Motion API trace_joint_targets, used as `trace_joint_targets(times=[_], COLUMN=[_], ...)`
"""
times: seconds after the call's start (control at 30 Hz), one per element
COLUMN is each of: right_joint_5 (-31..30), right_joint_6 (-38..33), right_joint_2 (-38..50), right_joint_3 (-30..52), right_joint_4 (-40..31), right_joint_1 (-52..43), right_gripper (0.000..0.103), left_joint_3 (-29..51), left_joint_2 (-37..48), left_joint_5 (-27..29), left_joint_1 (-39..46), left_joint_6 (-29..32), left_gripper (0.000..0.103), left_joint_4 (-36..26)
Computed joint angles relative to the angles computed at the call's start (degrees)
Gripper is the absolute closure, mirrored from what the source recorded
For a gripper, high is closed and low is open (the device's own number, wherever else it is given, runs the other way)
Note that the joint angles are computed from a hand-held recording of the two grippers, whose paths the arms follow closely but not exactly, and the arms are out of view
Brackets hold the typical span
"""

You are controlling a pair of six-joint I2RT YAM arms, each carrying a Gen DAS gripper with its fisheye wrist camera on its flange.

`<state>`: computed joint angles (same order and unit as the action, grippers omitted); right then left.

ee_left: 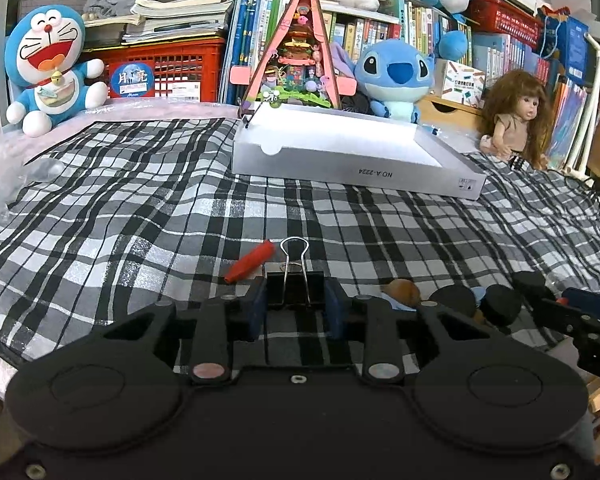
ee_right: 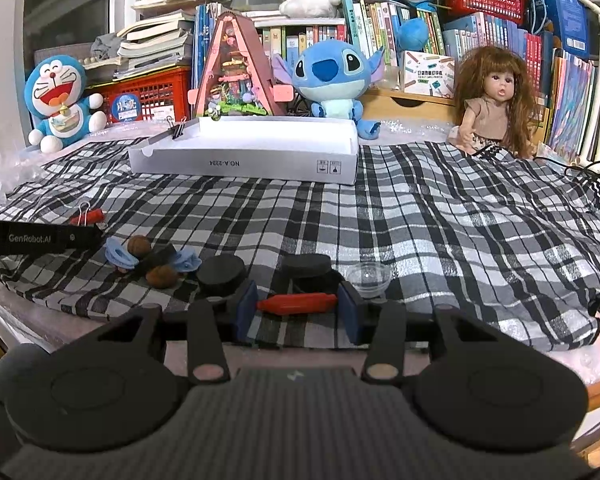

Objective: Organize rigid objects
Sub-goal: 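Carry the binder clip with the left tool while the right tool carries the red stick into the white tray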

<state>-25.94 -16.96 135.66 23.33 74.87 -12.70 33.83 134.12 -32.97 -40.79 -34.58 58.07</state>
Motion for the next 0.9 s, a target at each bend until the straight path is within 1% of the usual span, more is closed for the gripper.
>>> trace_joint_targets(times=[0.1, 0.27, 0.37, 0.43, 0.5, 0.63, 0.7, 0.77, 0.9], right_joint_5=[-0.35, -0.53, -0.56, -0.71, -1.1, -1.42, -1.64, -2.21, -2.67], right_joint_6=[0.49, 2.37, 3.72, 4.42, 5.22, 6.19, 6.87, 7.91, 9.92], right_joint_2=[-0.89, -3.77, -6.63, -8.74, -10.96, -14.76, -15.96, -16.47, -15.7], right_joint_3=[0.11, 1.57, 3.07, 4.44, 6.3, 11.5, 14.67, 18.72, 27.45], right_joint_4=[-0.73, -5.67, -10.63, -14.39, -19.07, -29.9, -35.23, -41.31, -52.33], right_joint_1=[0.02, 0.47, 1.0, 1.39, 1.78, 2.91, 3.28, 3.51, 4.11], right_gripper=[0.054, 0.054, 0.054, 0.054, 0.054, 0.054, 0.054, 0.054, 0.054], left_joint_3=[-0.97, -1.44, -1.11, -0.81, -0.34, 2.7, 5.07, 8.09, 15.37], left_joint_2=[-1.66, -5.29, -7.63, -9.08, -10.4, -12.56, -13.48, -14.11, -13.65], left_joint_5=[-0.49, -0.76, 2.2, 5.25, 7.52, 8.26, 8.98, 11.03, 13.97], left_joint_1=[-0.17, -0.03, 1.55, 3.3, 4.89, 7.02, 8.28, 10.0, 12.86], left_joint_6=[0.03, 1.06, 2.13, 2.46, 3.07, 6.36, 7.03, 7.59, 8.76], left_gripper=[0.074, 0.074, 0.074, 0.074, 0.074, 0.074, 0.074, 0.074, 0.074], left_joint_4=[0.07, -2.03, -3.55, -4.3, -4.86, -8.52, -11.74, -15.51, -23.71])
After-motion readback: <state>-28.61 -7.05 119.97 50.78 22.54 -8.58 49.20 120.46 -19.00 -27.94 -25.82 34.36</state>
